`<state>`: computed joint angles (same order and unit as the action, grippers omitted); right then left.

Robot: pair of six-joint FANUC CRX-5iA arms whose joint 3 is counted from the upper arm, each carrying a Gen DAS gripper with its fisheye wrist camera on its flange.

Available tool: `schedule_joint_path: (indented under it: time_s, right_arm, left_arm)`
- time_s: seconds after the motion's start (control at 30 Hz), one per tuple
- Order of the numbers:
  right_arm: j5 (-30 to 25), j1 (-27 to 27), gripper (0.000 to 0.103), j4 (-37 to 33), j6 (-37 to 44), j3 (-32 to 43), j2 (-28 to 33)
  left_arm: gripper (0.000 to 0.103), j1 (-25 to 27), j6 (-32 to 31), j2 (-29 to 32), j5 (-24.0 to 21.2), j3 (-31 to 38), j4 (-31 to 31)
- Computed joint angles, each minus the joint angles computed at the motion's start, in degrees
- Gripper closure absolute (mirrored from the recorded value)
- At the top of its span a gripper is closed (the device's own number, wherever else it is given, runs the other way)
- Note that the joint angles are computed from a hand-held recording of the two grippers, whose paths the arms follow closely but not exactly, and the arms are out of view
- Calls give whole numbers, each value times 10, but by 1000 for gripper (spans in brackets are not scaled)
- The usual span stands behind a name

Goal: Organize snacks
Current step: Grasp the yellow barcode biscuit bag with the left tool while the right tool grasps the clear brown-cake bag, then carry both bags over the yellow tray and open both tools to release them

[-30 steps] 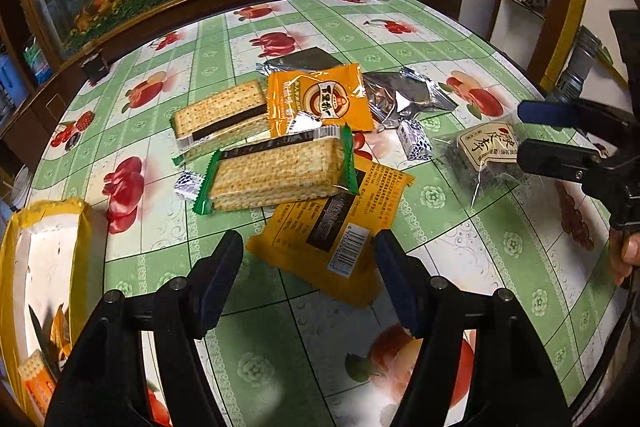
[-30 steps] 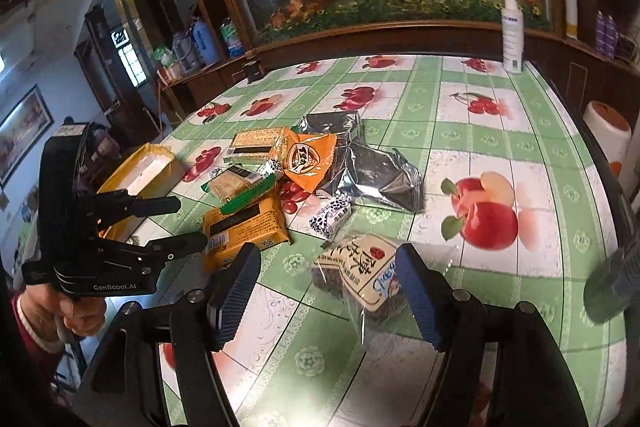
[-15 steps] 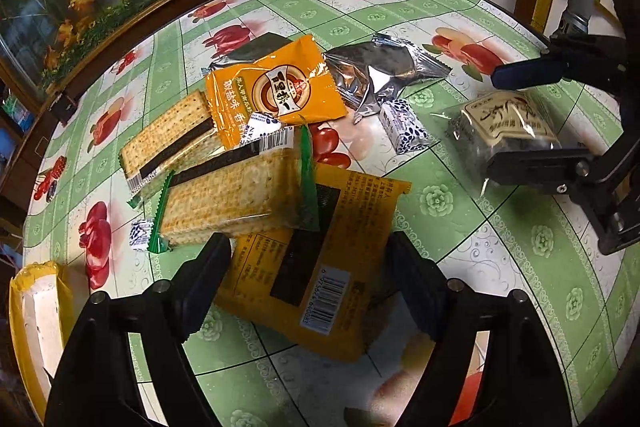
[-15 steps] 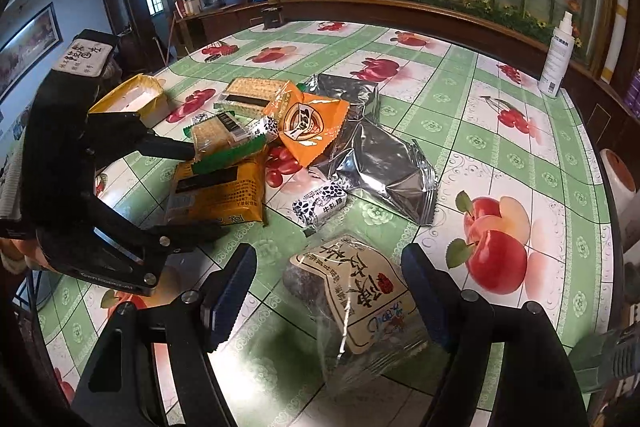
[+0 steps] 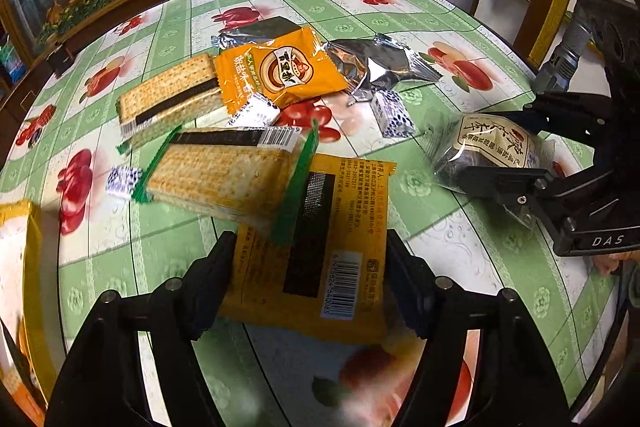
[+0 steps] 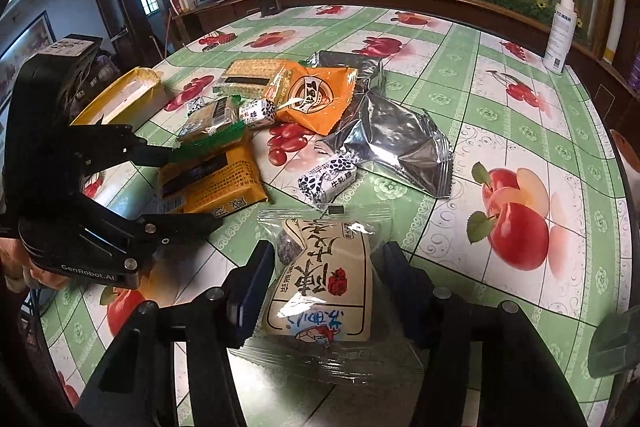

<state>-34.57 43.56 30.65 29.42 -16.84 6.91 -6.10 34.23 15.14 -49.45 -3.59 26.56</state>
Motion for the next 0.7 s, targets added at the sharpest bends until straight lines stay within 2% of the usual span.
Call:
schedule_joint_path:
  time_s: [0.17,0.43,0.6,0.7]
  right_arm:
    - [18,18,49,46,-83,-37,-24]
    - [100,36,52,111,-232,-106,-67]
    - [187,27,52,155,-322,-144,-79]
    - [240,13,52,200,-387,-159,-76]
  left_arm:
    - [34,27,-41,-50,-4,-63,65]
    - [34,89,-47,-100,-39,-122,106]
    - [34,129,-59,-128,-53,-150,141]
    - [34,142,-60,-149,-35,-166,149]
